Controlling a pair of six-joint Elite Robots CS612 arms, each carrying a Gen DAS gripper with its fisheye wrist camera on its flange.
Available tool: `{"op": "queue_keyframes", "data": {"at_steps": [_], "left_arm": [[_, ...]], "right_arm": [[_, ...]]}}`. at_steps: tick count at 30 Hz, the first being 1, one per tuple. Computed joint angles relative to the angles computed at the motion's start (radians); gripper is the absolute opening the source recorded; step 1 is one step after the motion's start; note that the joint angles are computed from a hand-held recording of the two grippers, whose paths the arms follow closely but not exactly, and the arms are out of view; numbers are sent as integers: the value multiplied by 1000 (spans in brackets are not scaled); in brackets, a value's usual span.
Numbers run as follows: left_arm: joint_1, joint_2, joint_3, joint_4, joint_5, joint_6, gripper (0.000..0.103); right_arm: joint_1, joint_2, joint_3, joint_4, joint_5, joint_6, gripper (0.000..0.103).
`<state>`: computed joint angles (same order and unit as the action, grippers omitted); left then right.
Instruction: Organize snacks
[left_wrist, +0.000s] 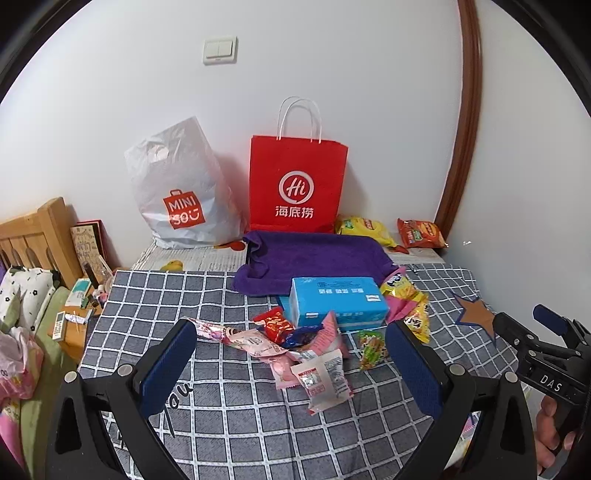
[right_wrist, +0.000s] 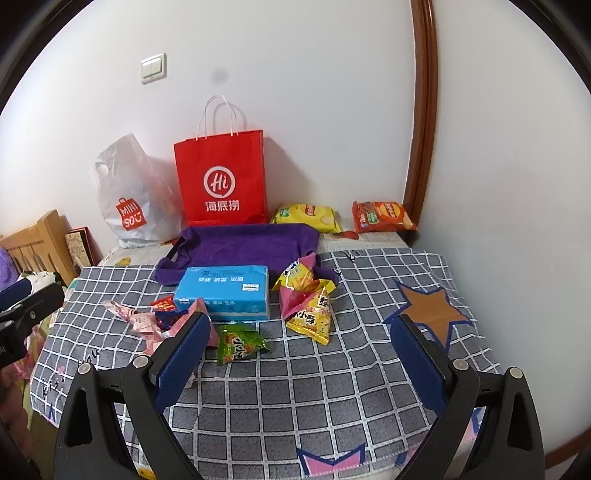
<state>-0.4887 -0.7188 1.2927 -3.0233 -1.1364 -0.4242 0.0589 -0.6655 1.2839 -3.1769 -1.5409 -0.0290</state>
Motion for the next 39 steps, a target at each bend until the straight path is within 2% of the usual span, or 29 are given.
{"op": "queue_keyframes", "data": {"at_steps": [9,16,18,23,27,32,34,38,39], "left_arm": [[51,80,-114,133,-73,-50,97],[81,123,-181,237,-90,-68,97],[89,128,-187,240,-106,-77,97],[103,144,-214,254,-120,-76,97],[109,153,-225,246,-115,-80,97],[120,166,-246,267,-121,-90,97],[123,172,-258,286,-127,-99,97],[129,191,-286,311,-162,-103,97],[130,197,-295,321,-172,-104,97]], "right_arm": [[-9,98,-142,104,-16,-36,92],[-22,193,-301,291,-28,-28,83],[-25,221,-344,321,-36,-17,82],[-36,278,-445,412,3,15,77],[-35,321,-525,461,25,23,75],[-32,380,-635,535,38,27,68],[-31,404,-679,565,39,25,68],[-29,450,-764,630,40,31,67],[-30,455,-774,639,41,32,65]]}}
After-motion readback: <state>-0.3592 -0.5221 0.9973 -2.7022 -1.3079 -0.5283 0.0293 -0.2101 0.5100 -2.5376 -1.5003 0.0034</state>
